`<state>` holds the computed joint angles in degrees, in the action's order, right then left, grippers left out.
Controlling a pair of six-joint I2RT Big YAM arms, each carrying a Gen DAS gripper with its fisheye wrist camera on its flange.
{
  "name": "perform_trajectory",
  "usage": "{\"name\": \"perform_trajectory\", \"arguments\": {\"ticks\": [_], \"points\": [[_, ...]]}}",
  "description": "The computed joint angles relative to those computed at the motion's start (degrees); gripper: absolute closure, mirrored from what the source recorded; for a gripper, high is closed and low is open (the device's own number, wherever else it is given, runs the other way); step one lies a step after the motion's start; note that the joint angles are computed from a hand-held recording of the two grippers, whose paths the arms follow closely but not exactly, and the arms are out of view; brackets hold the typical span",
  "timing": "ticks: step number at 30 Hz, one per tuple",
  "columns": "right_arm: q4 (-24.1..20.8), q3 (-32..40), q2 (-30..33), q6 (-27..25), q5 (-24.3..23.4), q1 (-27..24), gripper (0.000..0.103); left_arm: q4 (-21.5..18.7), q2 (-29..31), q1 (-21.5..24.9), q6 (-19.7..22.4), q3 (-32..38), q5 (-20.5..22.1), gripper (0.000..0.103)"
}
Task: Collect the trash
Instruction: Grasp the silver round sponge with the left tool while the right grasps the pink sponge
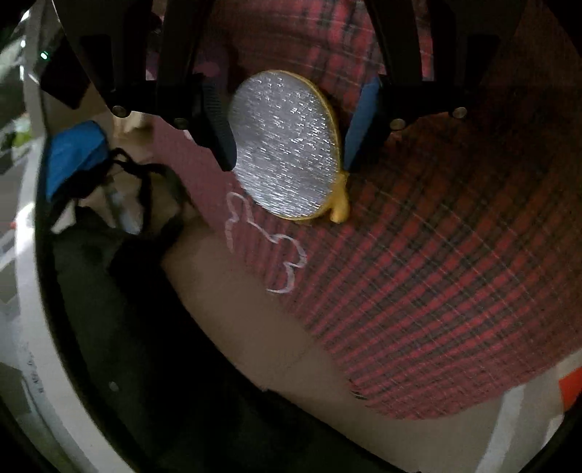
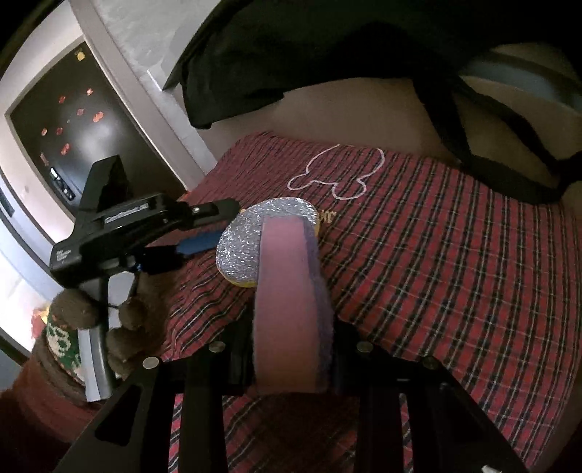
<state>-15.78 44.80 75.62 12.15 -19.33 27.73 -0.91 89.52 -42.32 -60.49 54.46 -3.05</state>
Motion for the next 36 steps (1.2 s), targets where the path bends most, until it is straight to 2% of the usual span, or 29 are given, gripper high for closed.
{"name": "perform_trajectory", "arguments": {"ticks": [3,8,12,15,26,28,29,30,34,36], "points": [[-0.05,-0.65,-0.86,-0.18,0.40,-0.26,0.074,1.99,-0.10,-1.08,0.83,0.27,0.64,0.042],[-0.50,-2.46,-3.27,-0.20,0.41,-1.19,0.074,0.82,0.42,-1.90,1.38,2.08,0.48,0.044],[-0.60,-3.68,-4.77,-0.19,0.04,-2.30,0.074,1.16,0.91,-1.83,0.39,2.61,1.64,0.052],[-0.99,-4.49,-5.79,-0.16,0.15,-3.39,0.074,-0.42,1.85,-2.44,1.02,4.69,1.94,0.058],[-1.20,-7.81,-9.59,0.74,-3.06,-9.33,0.074,-4.07,4.98,-5.67,5.12,11.68,3.68,0.064],[-1.12,-8.51,-10.18,0.75,-3.87,-10.30,0.074,-6.86,6.36,-6.50,6.15,14.21,2.61,0.065],[-1.08,-8.82,-10.48,0.81,-4.24,-10.70,0.074,-8.23,6.98,-6.84,6.49,15.31,1.76,0.073],[-1.01,-8.97,-10.70,0.92,-4.19,-10.83,0.074,-10.32,7.73,-7.30,6.97,16.75,0.29,0.089],[-2.10,-9.93,-13.28,0.16,-3.36,-11.59,0.073,-13.04,8.33,-8.69,7.76,18.29,-4.02,0.089],[-2.89,-10.38,-15.29,-0.72,-2.40,-11.80,0.073,-14.33,7.70,-9.94,8.55,18.39,-7.68,0.090]]}}
